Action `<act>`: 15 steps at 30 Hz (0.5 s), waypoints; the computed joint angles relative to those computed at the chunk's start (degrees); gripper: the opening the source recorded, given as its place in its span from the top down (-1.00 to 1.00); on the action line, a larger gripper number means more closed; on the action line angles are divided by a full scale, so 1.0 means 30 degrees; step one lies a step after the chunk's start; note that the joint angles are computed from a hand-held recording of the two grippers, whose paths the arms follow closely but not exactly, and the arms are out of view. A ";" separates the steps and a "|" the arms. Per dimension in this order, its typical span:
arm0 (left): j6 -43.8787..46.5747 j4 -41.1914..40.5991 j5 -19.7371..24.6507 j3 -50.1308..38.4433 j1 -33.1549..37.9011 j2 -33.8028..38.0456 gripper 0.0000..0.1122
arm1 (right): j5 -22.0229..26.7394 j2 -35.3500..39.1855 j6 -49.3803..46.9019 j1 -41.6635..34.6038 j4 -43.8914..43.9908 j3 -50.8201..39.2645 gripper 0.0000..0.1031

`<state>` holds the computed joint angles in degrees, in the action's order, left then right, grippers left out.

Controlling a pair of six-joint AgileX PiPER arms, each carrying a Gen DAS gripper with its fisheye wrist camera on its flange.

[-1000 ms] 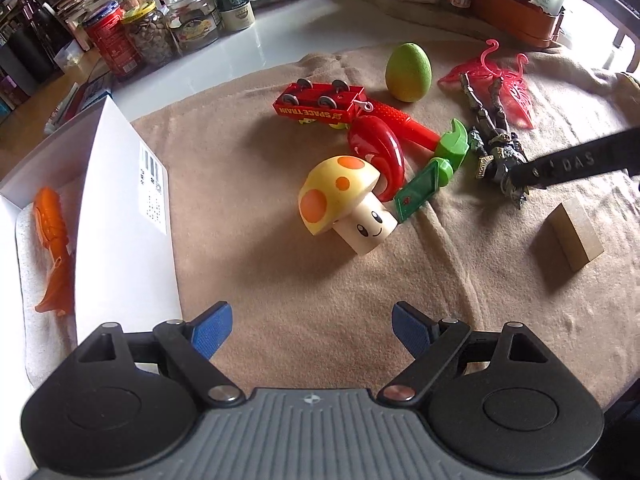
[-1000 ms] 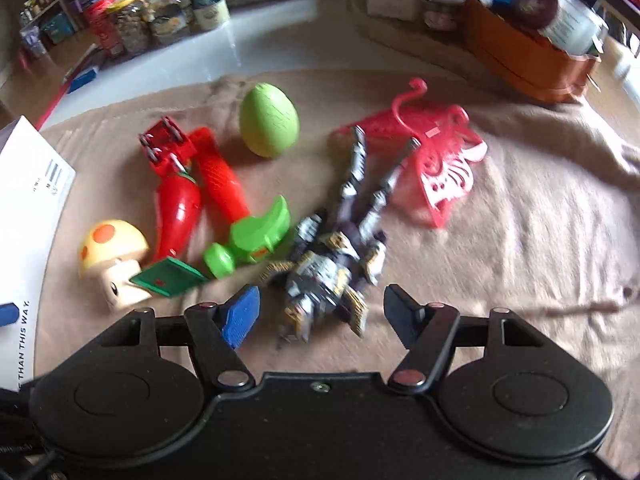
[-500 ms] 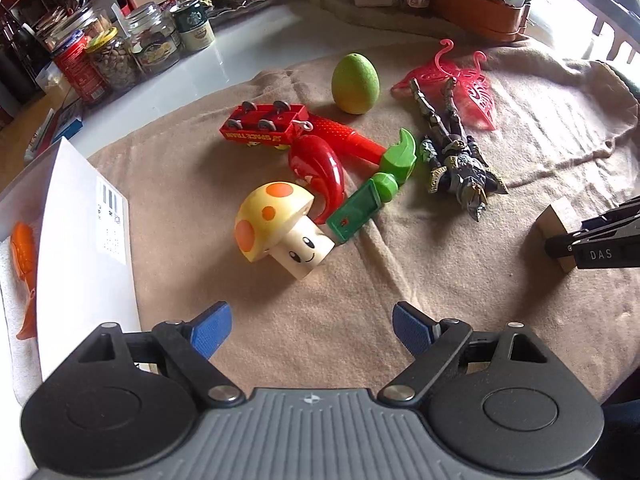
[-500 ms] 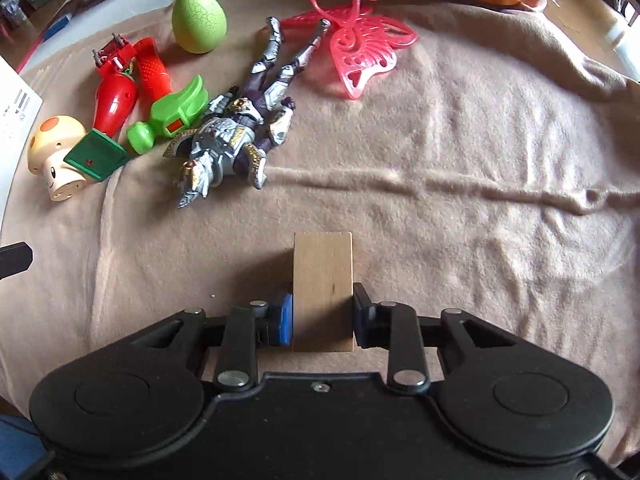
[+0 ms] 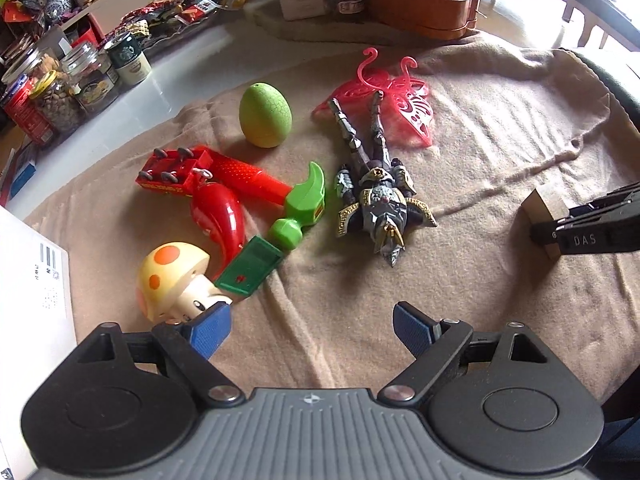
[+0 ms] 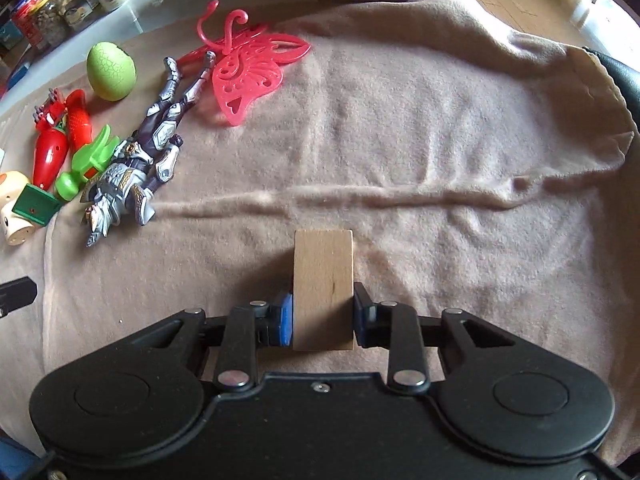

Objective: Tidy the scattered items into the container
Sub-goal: 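Close the right gripper on the wooden block, then close the left gripper on the silver action figure while the right tool holds the block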

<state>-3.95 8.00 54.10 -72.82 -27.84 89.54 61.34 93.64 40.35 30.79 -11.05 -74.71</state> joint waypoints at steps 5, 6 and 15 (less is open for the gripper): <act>-0.1571 0.0137 0.0699 -0.1730 -0.0203 0.2053 -0.61 | 0.0403 0.0259 -0.1116 -0.0127 0.0338 -0.0430 0.31; -0.1991 0.0388 0.0892 -0.2234 -0.0363 0.2557 -0.61 | 0.0357 0.0217 -0.1408 -0.0261 0.0537 -0.0404 0.31; -0.3396 0.1647 0.2566 -0.7973 -0.2179 0.6126 -0.61 | 0.0205 -0.0392 -0.3788 -0.1613 0.2531 0.0099 0.40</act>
<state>-14.14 12.94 61.80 -96.74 -34.38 107.92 61.95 92.47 28.98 25.95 -3.45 -74.42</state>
